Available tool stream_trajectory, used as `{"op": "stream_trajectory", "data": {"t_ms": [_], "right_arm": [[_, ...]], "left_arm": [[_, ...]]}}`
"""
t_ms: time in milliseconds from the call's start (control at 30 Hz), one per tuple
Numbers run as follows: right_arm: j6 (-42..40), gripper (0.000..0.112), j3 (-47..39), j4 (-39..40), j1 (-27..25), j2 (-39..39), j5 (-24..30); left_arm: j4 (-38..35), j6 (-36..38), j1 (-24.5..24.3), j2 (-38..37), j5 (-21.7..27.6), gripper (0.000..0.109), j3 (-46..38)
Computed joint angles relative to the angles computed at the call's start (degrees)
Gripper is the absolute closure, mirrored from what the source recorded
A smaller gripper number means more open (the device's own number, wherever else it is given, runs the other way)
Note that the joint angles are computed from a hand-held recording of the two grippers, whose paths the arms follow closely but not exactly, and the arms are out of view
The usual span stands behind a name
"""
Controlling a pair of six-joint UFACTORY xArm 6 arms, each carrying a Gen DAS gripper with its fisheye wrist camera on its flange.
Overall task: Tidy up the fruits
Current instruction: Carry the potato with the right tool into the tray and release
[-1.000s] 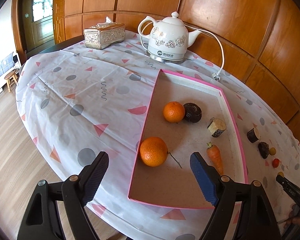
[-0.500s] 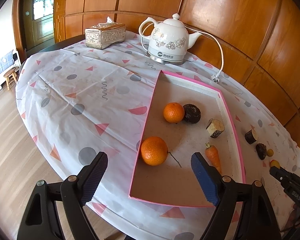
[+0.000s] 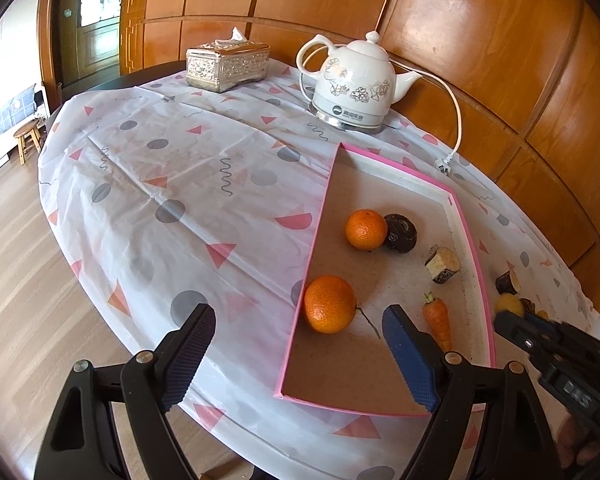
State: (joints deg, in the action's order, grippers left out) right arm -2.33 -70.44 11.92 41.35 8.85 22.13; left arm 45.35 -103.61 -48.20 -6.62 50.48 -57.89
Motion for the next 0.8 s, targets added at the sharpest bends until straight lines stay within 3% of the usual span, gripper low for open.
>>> {"op": "stream_trajectory", "data": {"t_ms": [100,267,500,800], "right_arm": [[2.2,0.086,-5.1,-2.0,0.4,4.1,2.4],[5.8,0.085,-6.3,-5.5,0.5,5.6,3.0],[11.2,0.081,-1.2,-10.4,-0.2,1.9,0.5],[28.7,0.076,8.6,-27.6,-3.5,-5.9,-3.6]], "left_arm": [[-0.1,0.0,0.1,-0.1,-0.3,0.023,0.3],[-0.1,-0.3,0.3,-0.4,-0.5,0.023,0.7],[0.0,0.0,0.1,-0.1,-0.3,0.023,0.3],[0.7,1.0,-0.7,0.4,0.4,0.023,-0.9]]}}
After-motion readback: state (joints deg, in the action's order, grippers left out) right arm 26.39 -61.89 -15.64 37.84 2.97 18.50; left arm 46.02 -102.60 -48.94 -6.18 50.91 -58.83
